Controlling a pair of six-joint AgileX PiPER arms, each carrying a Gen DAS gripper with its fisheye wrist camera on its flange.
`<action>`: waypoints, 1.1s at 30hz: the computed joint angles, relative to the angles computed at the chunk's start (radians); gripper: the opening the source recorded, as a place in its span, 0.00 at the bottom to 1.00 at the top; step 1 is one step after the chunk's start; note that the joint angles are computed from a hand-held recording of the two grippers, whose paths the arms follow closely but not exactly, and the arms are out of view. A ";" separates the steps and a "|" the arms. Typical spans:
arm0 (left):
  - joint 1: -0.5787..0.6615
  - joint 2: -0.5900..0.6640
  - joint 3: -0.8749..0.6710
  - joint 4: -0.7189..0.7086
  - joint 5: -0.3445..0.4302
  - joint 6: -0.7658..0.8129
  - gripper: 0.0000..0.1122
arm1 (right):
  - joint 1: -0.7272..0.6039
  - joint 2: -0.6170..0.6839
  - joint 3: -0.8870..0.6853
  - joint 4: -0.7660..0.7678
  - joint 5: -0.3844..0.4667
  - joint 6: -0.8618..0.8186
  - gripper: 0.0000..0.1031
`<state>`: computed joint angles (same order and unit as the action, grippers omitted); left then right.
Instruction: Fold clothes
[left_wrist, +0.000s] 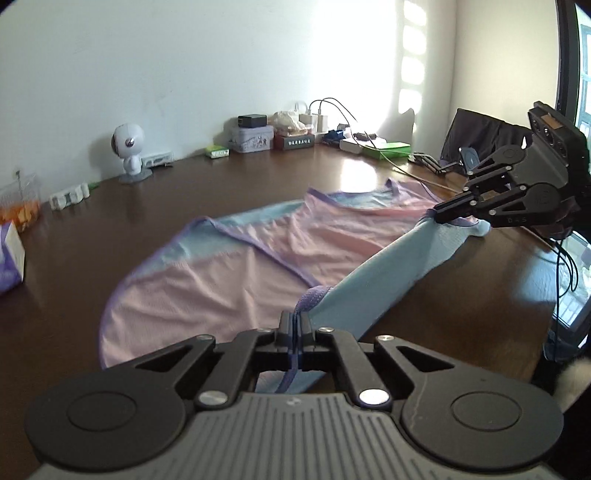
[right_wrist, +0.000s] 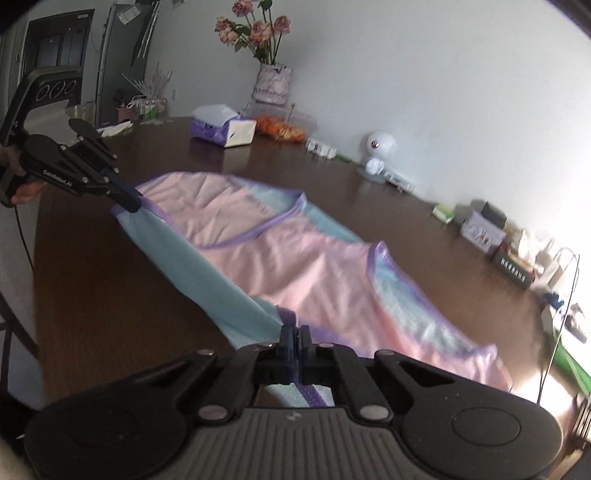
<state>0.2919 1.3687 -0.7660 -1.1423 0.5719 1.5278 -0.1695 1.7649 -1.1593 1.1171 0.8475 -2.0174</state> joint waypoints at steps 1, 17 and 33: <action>-0.014 0.044 -0.053 0.038 -0.015 -0.034 0.02 | 0.019 0.031 -0.051 -0.011 -0.008 0.028 0.01; 0.213 0.019 0.022 0.031 0.093 -0.110 0.40 | -0.176 0.157 -0.283 -0.261 0.150 0.229 0.35; 0.135 0.155 -0.078 0.120 -0.015 -0.151 0.02 | -0.144 0.348 -0.630 -0.354 0.238 0.323 0.03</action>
<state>0.4274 1.5241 -0.8438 -1.0222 0.5564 1.3767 -0.3134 2.1127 -1.7895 0.7634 1.0851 -1.6941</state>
